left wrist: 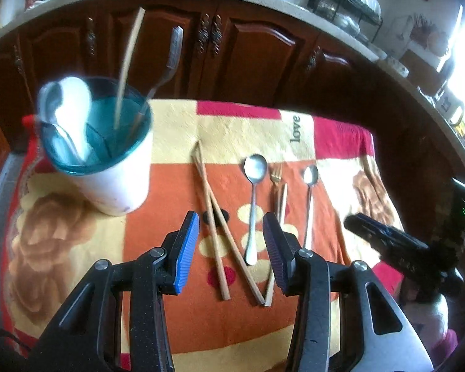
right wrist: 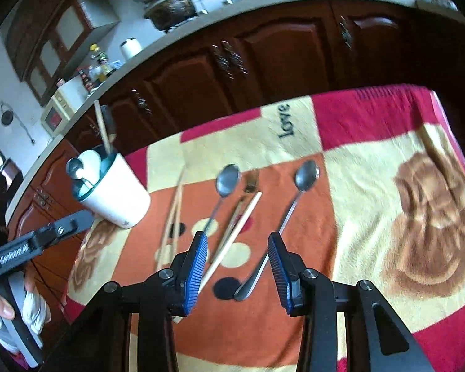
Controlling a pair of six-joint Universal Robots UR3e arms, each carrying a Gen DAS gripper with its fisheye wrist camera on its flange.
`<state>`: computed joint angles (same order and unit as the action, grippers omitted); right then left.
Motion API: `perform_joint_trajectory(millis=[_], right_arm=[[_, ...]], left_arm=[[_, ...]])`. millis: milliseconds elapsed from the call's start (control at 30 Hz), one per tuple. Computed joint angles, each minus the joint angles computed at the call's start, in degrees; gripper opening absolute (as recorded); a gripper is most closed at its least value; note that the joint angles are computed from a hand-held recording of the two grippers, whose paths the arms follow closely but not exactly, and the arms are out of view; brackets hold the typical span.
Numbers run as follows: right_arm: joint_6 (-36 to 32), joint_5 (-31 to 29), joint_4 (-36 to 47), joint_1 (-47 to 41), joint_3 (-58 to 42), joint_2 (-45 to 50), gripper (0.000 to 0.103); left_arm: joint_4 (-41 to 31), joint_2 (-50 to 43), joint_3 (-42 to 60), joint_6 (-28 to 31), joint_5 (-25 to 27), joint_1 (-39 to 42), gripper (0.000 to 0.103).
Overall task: Organize utensils
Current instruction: 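Withdraw both open tools from the cup back over the utensils, then close left tool on a metal spoon while right tool closes on another spoon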
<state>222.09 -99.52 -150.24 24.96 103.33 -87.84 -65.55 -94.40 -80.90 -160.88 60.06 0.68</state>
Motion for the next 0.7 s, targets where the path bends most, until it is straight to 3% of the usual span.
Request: perform_joint_trajectory(millis=[400, 700], right_arm=[[-7.3, 12.3, -9.7, -16.2, 10.6, -1.6, 0.039], [-12.4, 21.7, -14.0, -24.2, 11.4, 3.1, 0.039]], left_arm=[[-2.5, -17.5, 18.2, -3.0, 1.9, -9.1, 0.042], [-13.0, -41.0, 49.4, -9.5, 6.7, -14.4, 0.042]])
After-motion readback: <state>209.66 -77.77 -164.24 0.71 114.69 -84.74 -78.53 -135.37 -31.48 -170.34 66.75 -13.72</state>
